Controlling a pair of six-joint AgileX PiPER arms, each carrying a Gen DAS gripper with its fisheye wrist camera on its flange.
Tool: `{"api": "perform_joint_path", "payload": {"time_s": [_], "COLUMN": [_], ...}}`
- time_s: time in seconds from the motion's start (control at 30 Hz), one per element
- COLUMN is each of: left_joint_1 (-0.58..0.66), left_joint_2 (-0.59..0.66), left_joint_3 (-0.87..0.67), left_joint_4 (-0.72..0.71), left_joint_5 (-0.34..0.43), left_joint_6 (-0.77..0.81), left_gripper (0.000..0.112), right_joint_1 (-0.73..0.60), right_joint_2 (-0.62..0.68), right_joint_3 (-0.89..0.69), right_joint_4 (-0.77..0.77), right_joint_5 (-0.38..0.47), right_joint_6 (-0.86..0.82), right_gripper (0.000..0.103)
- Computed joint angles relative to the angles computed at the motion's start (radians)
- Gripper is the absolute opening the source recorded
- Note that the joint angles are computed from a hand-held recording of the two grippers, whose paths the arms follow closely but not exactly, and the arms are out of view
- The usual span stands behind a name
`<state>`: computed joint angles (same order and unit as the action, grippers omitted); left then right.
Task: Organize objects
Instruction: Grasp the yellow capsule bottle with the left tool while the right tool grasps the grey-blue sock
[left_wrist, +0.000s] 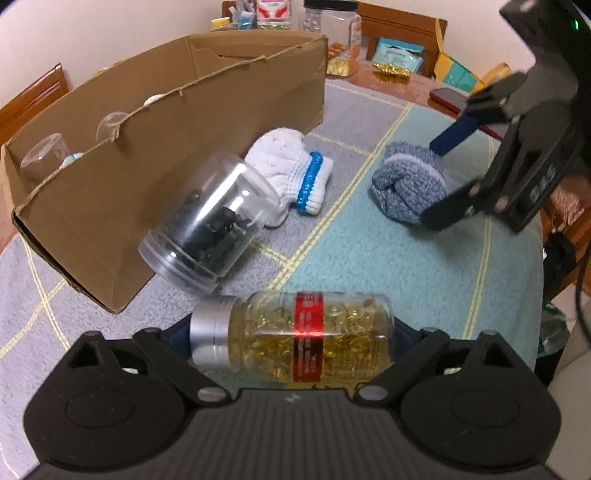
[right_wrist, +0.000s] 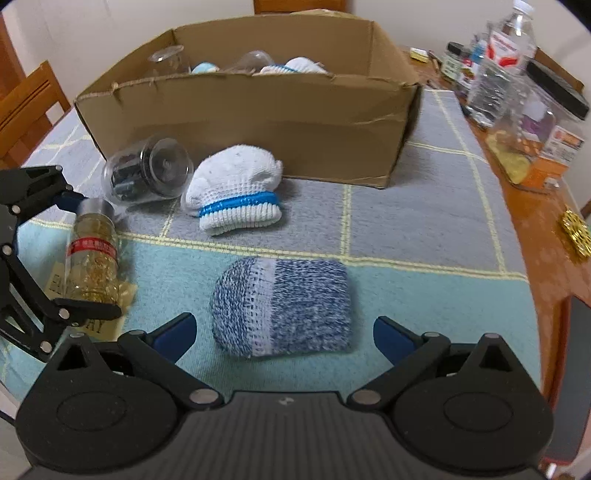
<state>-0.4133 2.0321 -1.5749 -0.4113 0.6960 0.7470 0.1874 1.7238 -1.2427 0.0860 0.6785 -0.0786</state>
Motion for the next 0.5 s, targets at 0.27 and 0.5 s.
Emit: {"api": "perform_joint_path", "payload": {"time_s": [0.27,0.5], "left_joint_1": [-0.007,-0.015], "left_joint_2": [0.006,0.010], "left_joint_3": [-0.009,-0.024], "left_joint_4": [0.010,0.041], "left_joint_5": [-0.005,0.009], "left_joint_6": [-0.061,-0.173], "left_gripper": [0.094,0.093], "right_joint_1": [0.040,0.024], "right_joint_2": [0.059,0.083], "right_joint_3": [-0.011,-0.053], "right_joint_4": [-0.076,-0.018], "right_joint_5": [-0.048,-0.027], "right_joint_6": [-0.006,-0.077], "right_gripper": [0.103,0.096]}}
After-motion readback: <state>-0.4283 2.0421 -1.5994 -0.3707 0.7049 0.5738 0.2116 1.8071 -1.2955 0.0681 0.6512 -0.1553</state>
